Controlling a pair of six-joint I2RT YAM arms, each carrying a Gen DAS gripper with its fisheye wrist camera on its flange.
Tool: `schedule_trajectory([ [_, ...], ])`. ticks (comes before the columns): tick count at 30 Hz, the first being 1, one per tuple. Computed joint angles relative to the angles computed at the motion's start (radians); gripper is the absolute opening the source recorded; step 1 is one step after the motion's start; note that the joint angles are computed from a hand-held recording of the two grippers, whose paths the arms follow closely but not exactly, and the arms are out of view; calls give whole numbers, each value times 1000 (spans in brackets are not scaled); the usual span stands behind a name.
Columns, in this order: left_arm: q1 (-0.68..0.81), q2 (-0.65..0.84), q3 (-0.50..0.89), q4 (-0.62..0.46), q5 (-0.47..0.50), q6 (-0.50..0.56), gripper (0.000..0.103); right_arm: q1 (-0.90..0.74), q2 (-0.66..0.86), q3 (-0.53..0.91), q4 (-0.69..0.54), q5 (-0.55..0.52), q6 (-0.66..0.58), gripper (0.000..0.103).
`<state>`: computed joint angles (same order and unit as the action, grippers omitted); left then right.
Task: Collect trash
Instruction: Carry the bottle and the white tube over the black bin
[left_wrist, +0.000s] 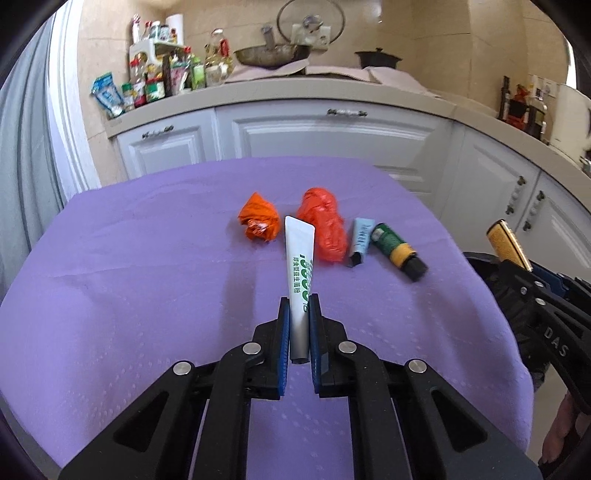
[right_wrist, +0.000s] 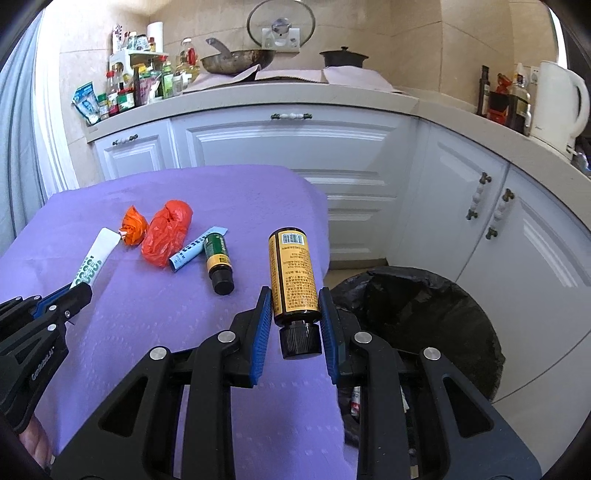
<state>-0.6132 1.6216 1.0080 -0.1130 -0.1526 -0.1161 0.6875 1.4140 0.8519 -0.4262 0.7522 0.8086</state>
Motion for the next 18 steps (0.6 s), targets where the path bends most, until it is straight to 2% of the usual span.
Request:
schedule_trajectory([
  [8,-61,-33,-18,26,1,1,10,30,-110,-50,-118,78,93,25],
  [18,-176,16,44,39,-20,5,10,24,-244,-126,-277,146,221,25],
])
